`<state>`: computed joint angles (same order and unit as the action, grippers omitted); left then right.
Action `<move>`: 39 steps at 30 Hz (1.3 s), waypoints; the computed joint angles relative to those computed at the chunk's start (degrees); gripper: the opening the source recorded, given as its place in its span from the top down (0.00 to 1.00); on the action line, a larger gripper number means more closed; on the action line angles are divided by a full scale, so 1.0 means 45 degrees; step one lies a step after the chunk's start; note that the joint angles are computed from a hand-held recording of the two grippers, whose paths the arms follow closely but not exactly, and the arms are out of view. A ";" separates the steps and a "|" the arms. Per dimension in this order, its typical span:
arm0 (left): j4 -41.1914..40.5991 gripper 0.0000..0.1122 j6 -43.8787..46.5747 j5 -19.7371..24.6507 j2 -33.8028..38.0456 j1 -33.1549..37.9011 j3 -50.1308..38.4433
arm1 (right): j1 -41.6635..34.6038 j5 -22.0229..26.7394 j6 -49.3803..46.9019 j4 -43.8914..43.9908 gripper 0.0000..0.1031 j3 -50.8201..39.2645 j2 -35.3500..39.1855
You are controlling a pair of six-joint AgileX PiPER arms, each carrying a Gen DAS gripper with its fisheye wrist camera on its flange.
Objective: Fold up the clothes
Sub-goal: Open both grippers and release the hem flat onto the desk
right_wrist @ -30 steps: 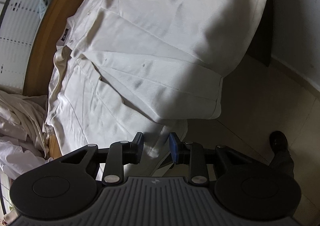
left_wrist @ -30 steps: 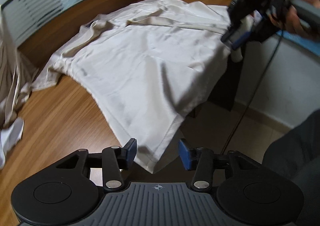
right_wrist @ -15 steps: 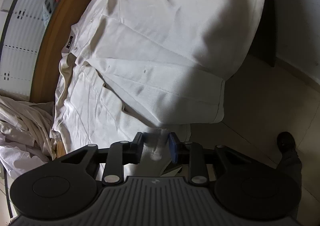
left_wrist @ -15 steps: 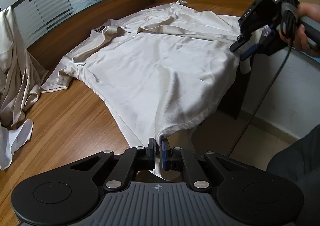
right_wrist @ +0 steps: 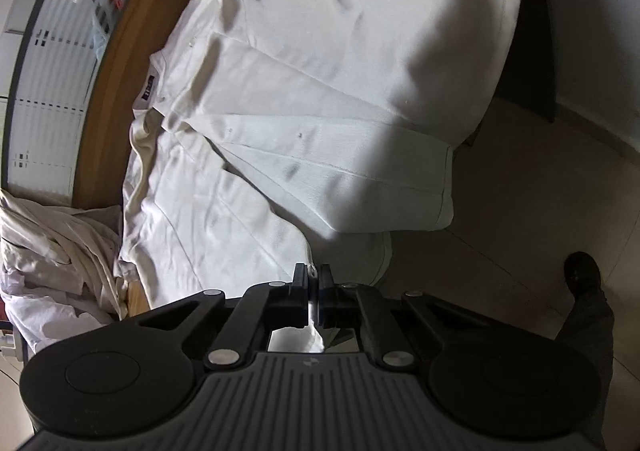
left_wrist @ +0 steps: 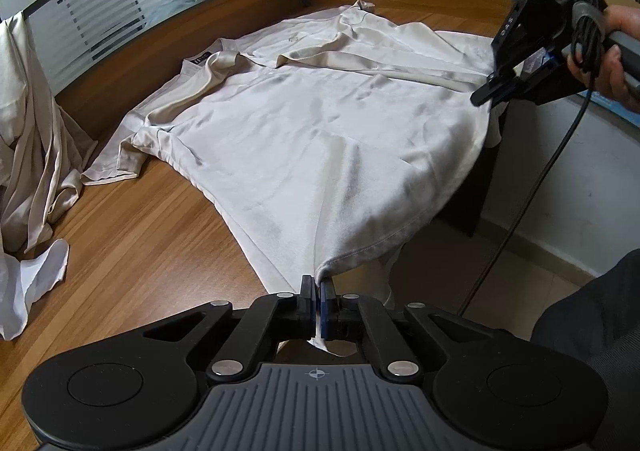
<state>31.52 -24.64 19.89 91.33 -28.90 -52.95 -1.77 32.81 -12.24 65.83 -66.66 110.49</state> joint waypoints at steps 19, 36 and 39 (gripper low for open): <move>-0.6355 0.82 0.6270 0.1099 -0.0899 0.1049 0.0291 | -0.0105 0.0711 0.2751 -0.4832 0.90 0.0808 -0.2292; -0.9919 0.67 0.8408 0.3217 0.2639 0.3546 -0.6004 | 0.0041 -0.1583 0.1030 -0.7751 0.69 0.0007 -0.1540; -0.9660 0.67 0.7685 0.3895 0.3413 0.3312 -0.7470 | -0.0415 -0.1715 -0.1915 -0.5548 0.62 -0.0032 -0.0912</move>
<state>-11.95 9.94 37.42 106.69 -14.00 -86.56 -3.63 25.10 -20.86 40.86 -66.80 106.39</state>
